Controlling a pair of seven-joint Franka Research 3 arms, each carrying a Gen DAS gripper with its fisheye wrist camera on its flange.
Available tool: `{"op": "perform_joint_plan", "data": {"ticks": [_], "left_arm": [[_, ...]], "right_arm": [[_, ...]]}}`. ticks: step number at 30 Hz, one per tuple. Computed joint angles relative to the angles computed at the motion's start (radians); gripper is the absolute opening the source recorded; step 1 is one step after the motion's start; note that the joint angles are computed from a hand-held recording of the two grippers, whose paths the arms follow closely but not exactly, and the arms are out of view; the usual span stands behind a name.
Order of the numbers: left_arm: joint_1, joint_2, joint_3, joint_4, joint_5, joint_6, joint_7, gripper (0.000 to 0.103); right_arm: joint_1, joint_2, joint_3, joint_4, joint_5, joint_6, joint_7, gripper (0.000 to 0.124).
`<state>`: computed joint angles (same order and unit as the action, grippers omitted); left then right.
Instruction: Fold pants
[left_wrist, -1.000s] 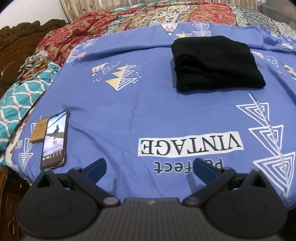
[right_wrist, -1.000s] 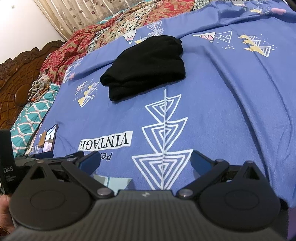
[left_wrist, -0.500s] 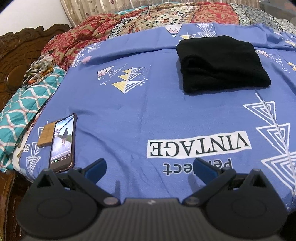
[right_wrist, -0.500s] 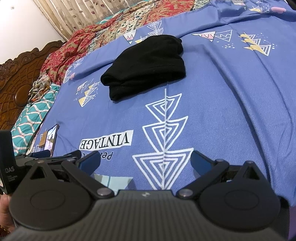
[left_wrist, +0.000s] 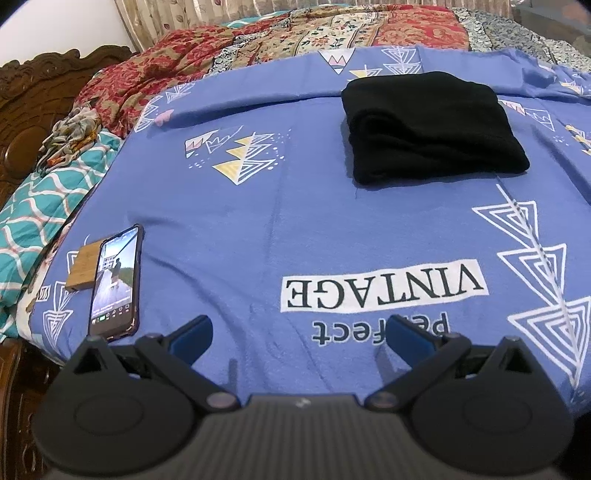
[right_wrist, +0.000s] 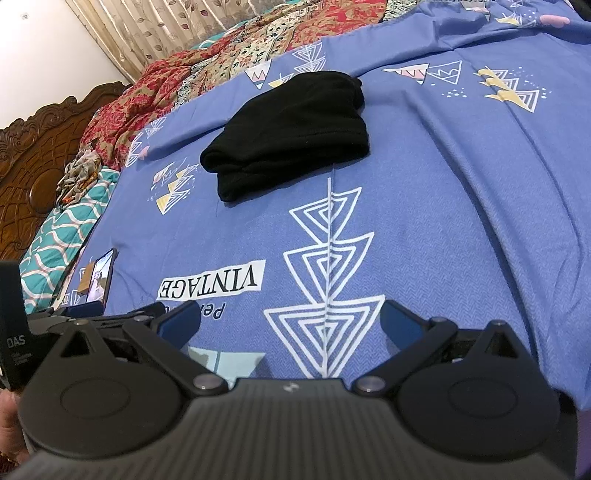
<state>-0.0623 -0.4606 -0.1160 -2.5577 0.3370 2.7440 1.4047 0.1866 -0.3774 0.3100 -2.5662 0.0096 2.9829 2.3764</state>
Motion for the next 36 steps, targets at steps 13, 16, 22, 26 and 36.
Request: {"op": "perform_joint_plan", "data": {"ticks": [13,16,22,26,36], "left_arm": [[0.008,-0.006,-0.007,-0.002,0.012,0.010,-0.013,0.103],[0.006,-0.009,-0.007,-0.004,0.014,0.012,-0.014,0.103],[-0.012,-0.014,0.005,-0.008,-0.002,0.021,0.006,0.103],[-0.044,-0.015,0.032,-0.006,-0.052,0.010,0.044,0.103],[-0.037,-0.020,0.021,-0.011,-0.077,0.001,0.056,0.103]], "right_arm": [[-0.032,-0.008,0.032,0.004,-0.040,-0.007,0.043,0.103],[-0.029,-0.008,0.027,0.004,-0.043,-0.007,0.046,0.103],[-0.039,-0.009,0.036,0.007,-0.060,-0.008,0.059,0.103],[-0.039,-0.008,0.036,0.008,-0.066,-0.008,0.066,0.103],[-0.033,-0.004,0.029,0.010,-0.068,-0.012,0.070,0.103]]}}
